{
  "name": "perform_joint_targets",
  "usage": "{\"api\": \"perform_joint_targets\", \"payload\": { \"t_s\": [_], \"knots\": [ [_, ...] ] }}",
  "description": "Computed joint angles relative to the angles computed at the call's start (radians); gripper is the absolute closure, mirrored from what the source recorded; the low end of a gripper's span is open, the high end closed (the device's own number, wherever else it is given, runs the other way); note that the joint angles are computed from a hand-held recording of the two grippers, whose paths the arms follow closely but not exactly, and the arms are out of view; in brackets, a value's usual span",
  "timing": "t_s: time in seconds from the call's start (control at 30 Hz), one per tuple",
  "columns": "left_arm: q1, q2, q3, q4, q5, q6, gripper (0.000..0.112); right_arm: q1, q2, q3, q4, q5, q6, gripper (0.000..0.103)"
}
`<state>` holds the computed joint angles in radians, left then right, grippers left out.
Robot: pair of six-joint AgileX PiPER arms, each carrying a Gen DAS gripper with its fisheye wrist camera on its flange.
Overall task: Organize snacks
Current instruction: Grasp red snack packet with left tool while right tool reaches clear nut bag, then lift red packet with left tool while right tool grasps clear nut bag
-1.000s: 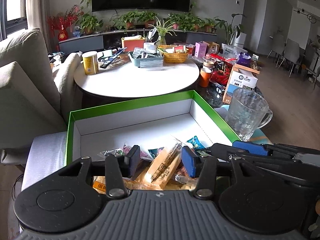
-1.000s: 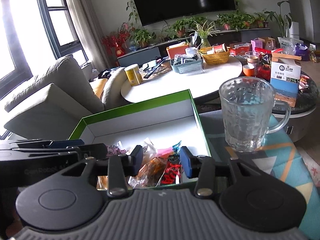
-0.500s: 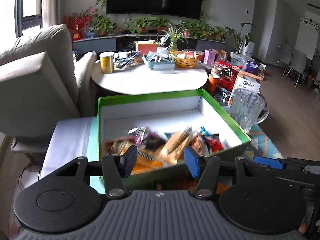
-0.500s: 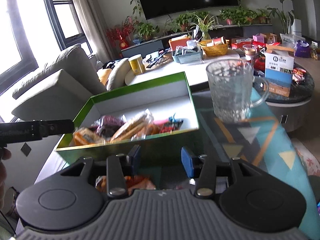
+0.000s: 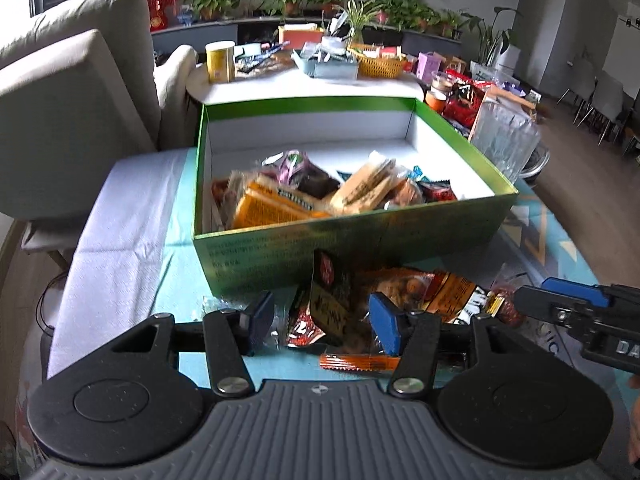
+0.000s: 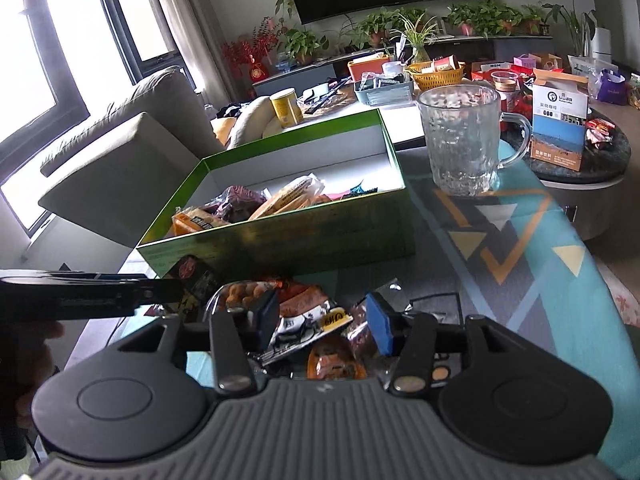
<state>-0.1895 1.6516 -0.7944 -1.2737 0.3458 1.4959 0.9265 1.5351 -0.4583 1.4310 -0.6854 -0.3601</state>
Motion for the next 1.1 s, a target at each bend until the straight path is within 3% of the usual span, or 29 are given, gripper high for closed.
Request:
{"api": "perform_joint_targets", "payload": {
  "t_s": [0.13, 0.17, 0.2, 0.27, 0.47, 0.63, 0.77, 0.87, 0.97, 1.1],
  "knots": [
    [0.000, 0.038, -0.009, -0.028, 0.022, 0.020, 0.064, 0.001, 0.011, -0.001, -0.008, 0.003, 0.018, 0.055],
    [0.007, 0.046, -0.008, -0.061, 0.039, 0.050, 0.077, 0.000, 0.014, -0.001, -0.014, 0.006, 0.025, 0.055],
    [0.015, 0.051, -0.006, -0.091, 0.059, 0.082, 0.096, -0.002, 0.017, -0.001, -0.020, 0.009, 0.030, 0.055],
    [0.013, 0.051, -0.007, -0.099, 0.065, 0.100, 0.111, -0.003, 0.026, -0.004, -0.030, 0.015, 0.040, 0.055],
    [0.020, -0.014, 0.065, -0.278, 0.081, 0.358, 0.111, -0.010, 0.059, -0.024, -0.098, 0.034, 0.087, 0.055],
    [0.082, -0.065, 0.079, -0.236, 0.110, 0.314, 0.111, -0.024, 0.108, -0.076, -0.194, 0.072, 0.104, 0.055],
    [0.162, -0.117, 0.091, -0.172, 0.177, 0.273, 0.111, -0.047, 0.168, -0.154, -0.213, 0.107, 0.067, 0.055],
    [0.214, -0.142, 0.090, -0.143, 0.214, 0.256, 0.111, -0.054, 0.225, -0.238, -0.144, 0.122, -0.044, 0.055],
    [0.237, -0.149, 0.083, -0.141, 0.219, 0.257, 0.111, -0.056, 0.288, -0.346, 0.036, 0.121, -0.256, 0.055],
    [0.270, -0.139, 0.064, -0.142, 0.243, 0.252, 0.111, -0.022, 0.363, -0.456, 0.234, 0.033, -0.418, 0.054]
  ]
}}
